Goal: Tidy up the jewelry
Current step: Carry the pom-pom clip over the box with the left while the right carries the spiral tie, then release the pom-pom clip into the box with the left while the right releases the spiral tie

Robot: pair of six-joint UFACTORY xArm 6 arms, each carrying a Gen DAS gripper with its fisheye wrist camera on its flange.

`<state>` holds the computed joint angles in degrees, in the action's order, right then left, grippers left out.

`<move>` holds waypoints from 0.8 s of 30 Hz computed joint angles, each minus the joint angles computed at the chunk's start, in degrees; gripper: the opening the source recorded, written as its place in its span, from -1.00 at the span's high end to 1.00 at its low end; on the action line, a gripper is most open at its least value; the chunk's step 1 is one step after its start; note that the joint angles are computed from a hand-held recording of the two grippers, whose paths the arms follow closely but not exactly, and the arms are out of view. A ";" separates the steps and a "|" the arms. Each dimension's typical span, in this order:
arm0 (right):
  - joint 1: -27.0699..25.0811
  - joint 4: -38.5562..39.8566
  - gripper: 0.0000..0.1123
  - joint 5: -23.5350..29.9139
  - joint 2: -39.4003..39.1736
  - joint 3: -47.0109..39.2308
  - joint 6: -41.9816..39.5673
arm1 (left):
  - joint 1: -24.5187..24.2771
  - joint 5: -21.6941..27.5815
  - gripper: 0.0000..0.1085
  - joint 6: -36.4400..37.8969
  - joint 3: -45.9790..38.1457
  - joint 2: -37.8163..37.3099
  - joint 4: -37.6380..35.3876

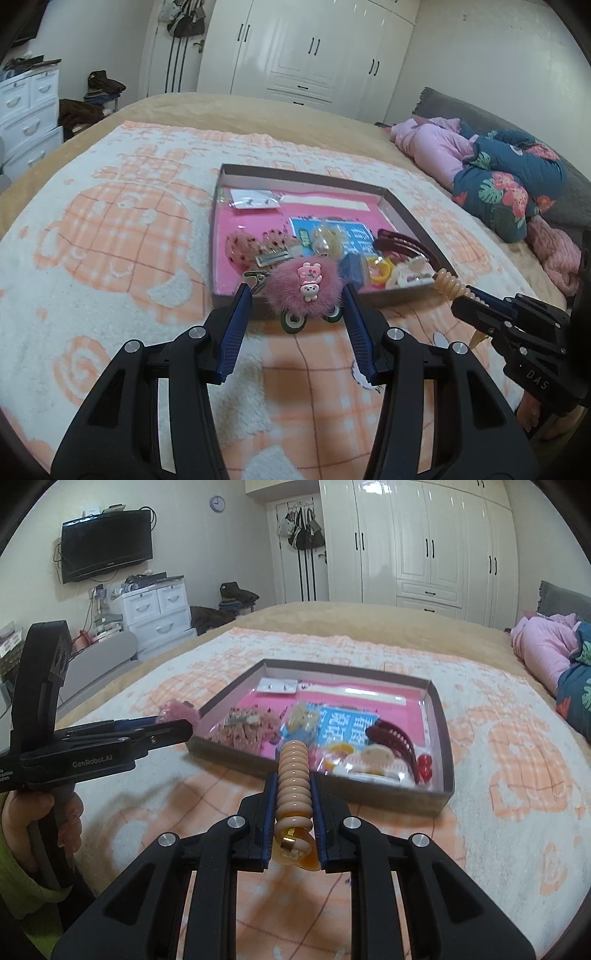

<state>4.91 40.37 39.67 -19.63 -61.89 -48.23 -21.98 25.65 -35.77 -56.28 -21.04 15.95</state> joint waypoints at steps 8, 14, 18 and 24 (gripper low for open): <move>1.44 -0.79 0.69 -2.83 4.57 -4.41 0.99 | 1.90 -0.55 0.24 1.47 -2.06 1.87 -1.22; 2.12 -2.18 0.69 -4.60 8.68 -8.01 2.28 | 3.25 -0.92 0.24 2.83 -5.18 4.73 -1.55; 2.45 -3.79 0.69 -6.11 11.65 -10.25 3.96 | 3.82 -0.68 0.24 4.69 -8.00 7.67 -2.70; 2.45 -8.63 0.69 -6.77 17.20 -14.18 8.61 | 3.84 0.40 0.24 7.73 -12.15 12.76 -5.20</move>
<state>7.36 31.74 32.90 -2.43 -76.07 -39.62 -18.14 26.05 -28.04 -68.43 -8.28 10.75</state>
